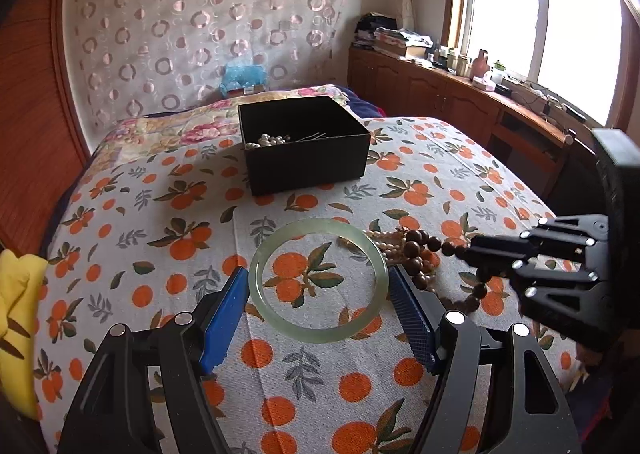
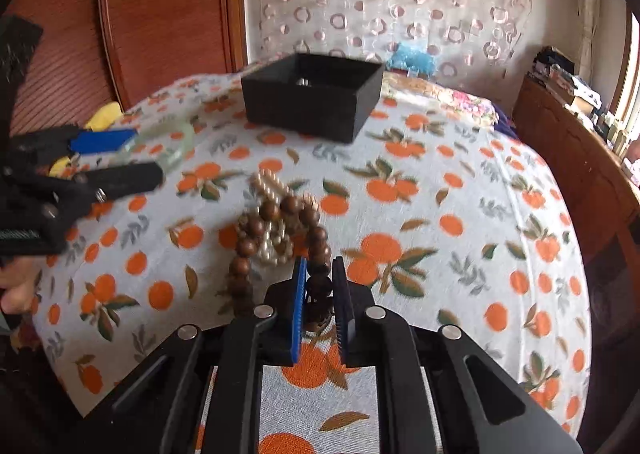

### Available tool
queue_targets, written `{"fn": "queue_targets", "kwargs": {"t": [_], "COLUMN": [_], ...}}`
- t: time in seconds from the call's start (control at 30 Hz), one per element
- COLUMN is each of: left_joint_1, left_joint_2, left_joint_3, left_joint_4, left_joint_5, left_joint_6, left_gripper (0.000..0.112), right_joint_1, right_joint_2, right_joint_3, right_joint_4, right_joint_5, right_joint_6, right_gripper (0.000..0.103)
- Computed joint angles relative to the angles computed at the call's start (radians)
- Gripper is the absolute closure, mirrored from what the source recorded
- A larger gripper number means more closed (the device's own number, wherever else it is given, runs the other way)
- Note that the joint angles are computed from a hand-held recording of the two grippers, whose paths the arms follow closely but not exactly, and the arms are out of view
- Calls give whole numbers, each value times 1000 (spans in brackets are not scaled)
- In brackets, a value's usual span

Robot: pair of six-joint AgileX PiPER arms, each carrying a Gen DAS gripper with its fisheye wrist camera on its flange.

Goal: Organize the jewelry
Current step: 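Grasp the brown wooden bead bracelet with the right gripper while the left straddles the jade bangle, then carry the jade bangle into the box with the left gripper while the right carries the wooden beads in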

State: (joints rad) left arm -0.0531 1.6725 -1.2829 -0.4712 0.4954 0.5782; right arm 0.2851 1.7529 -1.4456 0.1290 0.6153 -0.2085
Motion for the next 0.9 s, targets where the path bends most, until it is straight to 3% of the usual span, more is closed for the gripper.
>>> {"fn": "queue_targets", "kwargs": {"t": [0.9], "left_joint_1": [40], "left_joint_2": [-17], "left_joint_3": [-63], "left_joint_4": [-34], "left_joint_5": [24], "left_joint_6": [24], "left_gripper": [44], "right_joint_1": [21], "right_joint_2": [81], "right_joint_3": [-388], "right_joint_4": [-30], "right_joint_5": [189], "right_joint_6": [-102], "right_gripper": [89]}}
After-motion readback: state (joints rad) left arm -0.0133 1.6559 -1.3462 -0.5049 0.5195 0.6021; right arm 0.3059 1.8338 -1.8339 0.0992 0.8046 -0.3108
